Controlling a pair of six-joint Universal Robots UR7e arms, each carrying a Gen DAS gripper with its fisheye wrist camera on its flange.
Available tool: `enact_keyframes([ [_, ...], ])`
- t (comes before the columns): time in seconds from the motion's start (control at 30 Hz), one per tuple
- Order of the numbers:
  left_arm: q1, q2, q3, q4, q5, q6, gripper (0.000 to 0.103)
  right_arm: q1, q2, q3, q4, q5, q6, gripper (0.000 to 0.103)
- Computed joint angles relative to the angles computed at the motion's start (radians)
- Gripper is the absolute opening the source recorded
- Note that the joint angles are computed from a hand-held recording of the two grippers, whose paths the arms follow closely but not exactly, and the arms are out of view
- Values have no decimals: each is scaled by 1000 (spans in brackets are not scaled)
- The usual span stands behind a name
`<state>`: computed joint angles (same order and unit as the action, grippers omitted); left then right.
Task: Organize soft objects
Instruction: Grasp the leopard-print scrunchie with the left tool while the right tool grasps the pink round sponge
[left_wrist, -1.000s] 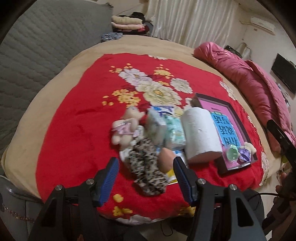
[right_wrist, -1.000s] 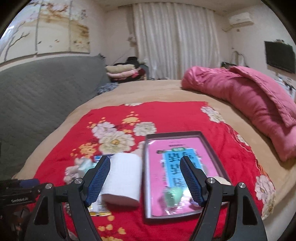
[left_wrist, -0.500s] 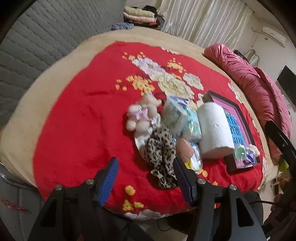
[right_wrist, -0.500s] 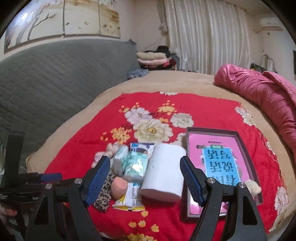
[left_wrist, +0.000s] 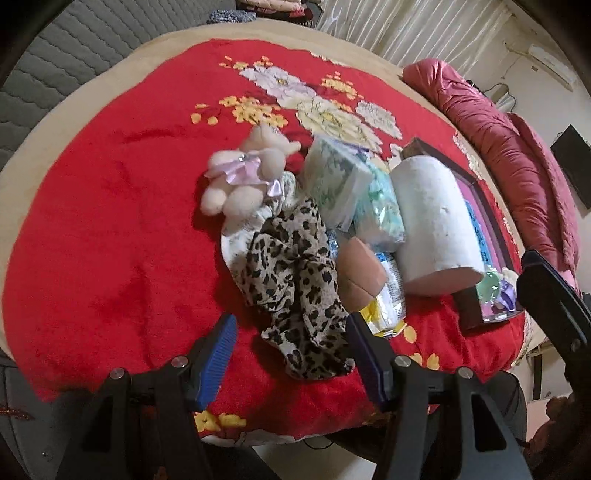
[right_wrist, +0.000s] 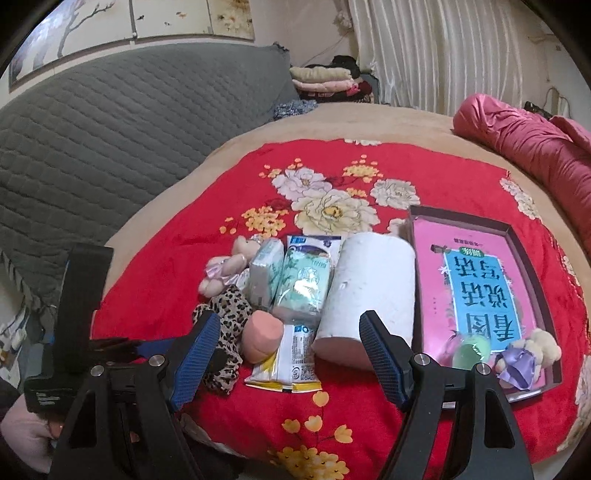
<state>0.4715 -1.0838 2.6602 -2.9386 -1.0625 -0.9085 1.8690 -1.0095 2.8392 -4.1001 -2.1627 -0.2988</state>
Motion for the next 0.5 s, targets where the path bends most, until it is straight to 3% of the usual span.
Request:
enact_keyframes([
  [0.13, 33, 45, -4, -79, -17, 41, 61, -21, 17, -17, 48, 21, 10, 79],
  [0.2, 46, 61, -6, -103, -17, 61, 42, -32, 18, -28, 86, 37, 21, 79],
  [0.37, 77, 69, 6, -163, -33, 93, 18, -36, 60, -66, 135, 41, 43, 79],
  [0.5, 97, 45, 40, -228, -42, 95, 10, -62, 78, -97, 192, 48, 80, 79],
])
